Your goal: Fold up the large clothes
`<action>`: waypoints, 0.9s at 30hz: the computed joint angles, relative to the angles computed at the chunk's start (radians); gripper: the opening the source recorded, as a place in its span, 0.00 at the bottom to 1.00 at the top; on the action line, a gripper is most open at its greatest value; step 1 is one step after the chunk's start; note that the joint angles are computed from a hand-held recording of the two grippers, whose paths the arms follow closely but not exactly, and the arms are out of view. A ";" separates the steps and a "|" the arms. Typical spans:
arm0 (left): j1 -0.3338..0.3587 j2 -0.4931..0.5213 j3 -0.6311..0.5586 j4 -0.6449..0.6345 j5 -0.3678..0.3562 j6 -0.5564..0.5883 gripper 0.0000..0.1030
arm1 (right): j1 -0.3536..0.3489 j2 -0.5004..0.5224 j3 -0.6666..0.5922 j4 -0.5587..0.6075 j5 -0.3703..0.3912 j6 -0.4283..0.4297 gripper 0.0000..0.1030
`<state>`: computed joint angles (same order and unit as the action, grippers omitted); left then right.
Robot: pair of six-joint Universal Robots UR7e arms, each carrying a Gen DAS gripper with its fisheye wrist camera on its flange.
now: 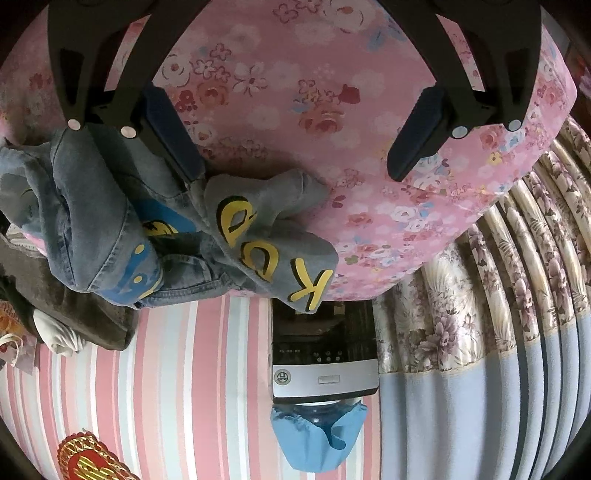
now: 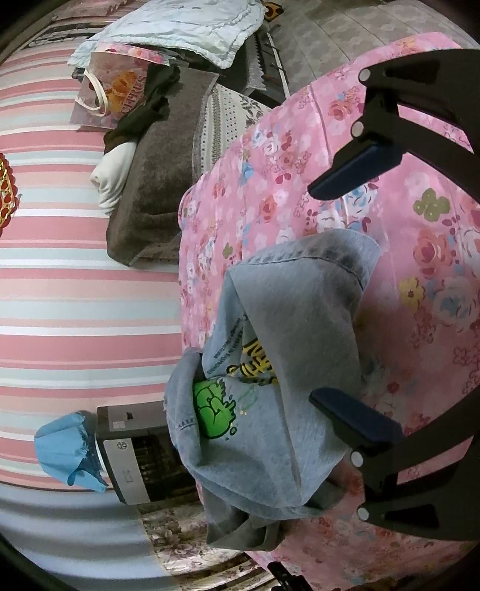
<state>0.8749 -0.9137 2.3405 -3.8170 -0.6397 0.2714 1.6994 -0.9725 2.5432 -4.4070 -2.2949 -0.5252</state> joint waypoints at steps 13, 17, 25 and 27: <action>0.007 0.003 -0.018 0.022 0.000 -0.001 0.97 | 0.004 -0.005 -0.021 0.039 0.000 -0.002 0.98; 0.009 0.004 -0.015 0.017 0.000 0.003 0.97 | 0.005 -0.005 -0.024 0.043 0.000 0.000 0.98; 0.009 0.006 -0.014 0.012 0.003 0.007 0.97 | 0.003 -0.008 -0.031 0.051 -0.003 -0.006 0.98; 0.009 0.005 -0.015 0.019 0.003 0.002 0.97 | 0.003 -0.008 -0.032 0.050 -0.004 -0.009 0.98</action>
<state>0.8841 -0.9090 2.3252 -3.7975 -0.6370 0.2736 1.7021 -0.9802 2.5117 -4.3569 -2.2994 -0.5341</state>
